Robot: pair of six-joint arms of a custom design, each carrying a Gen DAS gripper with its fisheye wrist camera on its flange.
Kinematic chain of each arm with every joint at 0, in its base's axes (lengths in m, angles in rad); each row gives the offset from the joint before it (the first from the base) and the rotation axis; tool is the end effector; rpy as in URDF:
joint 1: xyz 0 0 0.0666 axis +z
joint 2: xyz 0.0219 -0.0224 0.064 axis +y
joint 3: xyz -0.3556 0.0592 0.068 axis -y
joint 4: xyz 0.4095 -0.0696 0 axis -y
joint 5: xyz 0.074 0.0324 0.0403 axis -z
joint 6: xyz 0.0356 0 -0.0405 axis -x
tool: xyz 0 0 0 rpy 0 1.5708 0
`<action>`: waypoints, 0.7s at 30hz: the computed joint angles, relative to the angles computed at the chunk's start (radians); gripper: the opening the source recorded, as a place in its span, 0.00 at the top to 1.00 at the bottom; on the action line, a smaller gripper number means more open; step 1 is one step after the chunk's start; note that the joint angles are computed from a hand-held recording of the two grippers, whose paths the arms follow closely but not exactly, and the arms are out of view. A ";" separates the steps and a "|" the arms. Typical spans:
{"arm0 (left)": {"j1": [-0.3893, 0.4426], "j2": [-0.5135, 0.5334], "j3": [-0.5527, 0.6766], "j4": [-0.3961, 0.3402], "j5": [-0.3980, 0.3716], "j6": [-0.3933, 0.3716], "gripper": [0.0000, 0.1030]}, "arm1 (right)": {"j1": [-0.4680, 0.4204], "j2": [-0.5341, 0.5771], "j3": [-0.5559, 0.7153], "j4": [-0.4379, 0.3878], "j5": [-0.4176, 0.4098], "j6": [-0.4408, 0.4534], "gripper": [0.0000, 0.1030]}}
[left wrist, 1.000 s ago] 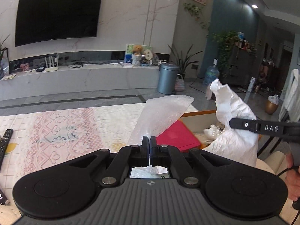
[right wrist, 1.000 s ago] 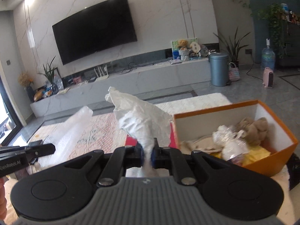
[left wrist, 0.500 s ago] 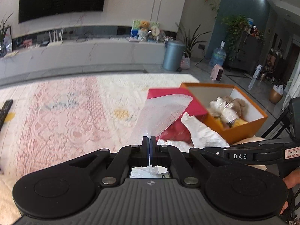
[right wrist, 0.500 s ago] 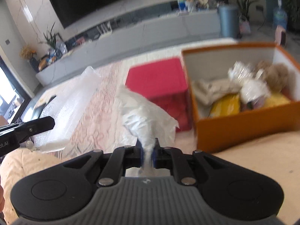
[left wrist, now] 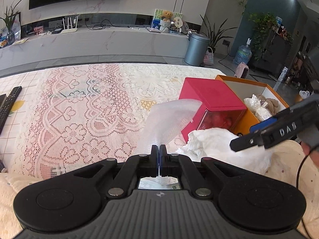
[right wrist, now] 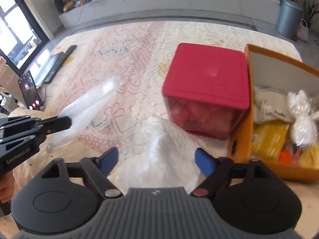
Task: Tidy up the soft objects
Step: 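Carry the white plastic bag with the right tool while the left tool grasps the clear plastic sheet, then carry the white bag with the right tool while the left tool carries the clear sheet over the orange box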
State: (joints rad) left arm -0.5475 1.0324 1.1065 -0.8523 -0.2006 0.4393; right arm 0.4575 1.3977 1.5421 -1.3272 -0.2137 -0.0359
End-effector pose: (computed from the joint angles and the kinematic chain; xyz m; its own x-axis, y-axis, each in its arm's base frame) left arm 0.3311 -0.1940 0.4245 -0.7079 -0.0565 -0.7040 0.0971 0.9795 -0.1763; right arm 0.4220 0.2157 0.4507 -0.8480 -0.3784 -0.3710 -0.4735 0.8554 0.2098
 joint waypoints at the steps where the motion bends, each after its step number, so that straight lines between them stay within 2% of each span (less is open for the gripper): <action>1: 0.003 0.003 -0.001 0.002 0.005 -0.001 0.99 | -0.006 0.028 0.028 -0.030 0.009 0.012 0.15; 3: 0.011 0.010 -0.003 0.002 0.016 -0.005 0.99 | -0.014 0.085 0.073 -0.082 0.030 0.045 0.18; 5: 0.020 0.013 -0.006 -0.001 0.028 -0.010 0.99 | -0.006 0.121 0.090 -0.110 0.063 0.081 0.27; 7: 0.031 0.017 -0.008 -0.004 0.038 -0.015 0.99 | 0.015 0.126 0.089 -0.115 0.089 0.148 0.27; 12: 0.051 0.031 -0.006 -0.011 0.058 -0.032 0.99 | 0.084 0.098 0.096 -0.100 0.143 0.424 0.25; 15: 0.056 0.042 -0.004 -0.008 0.077 -0.036 0.99 | 0.110 0.120 0.134 -0.139 0.137 0.588 0.18; 18: 0.057 0.046 -0.005 -0.007 0.093 -0.045 0.99 | 0.121 0.158 0.153 -0.155 0.160 0.679 0.15; 21: 0.061 0.047 -0.007 -0.009 0.102 -0.047 0.99 | 0.110 0.224 0.182 -0.211 0.148 0.708 0.13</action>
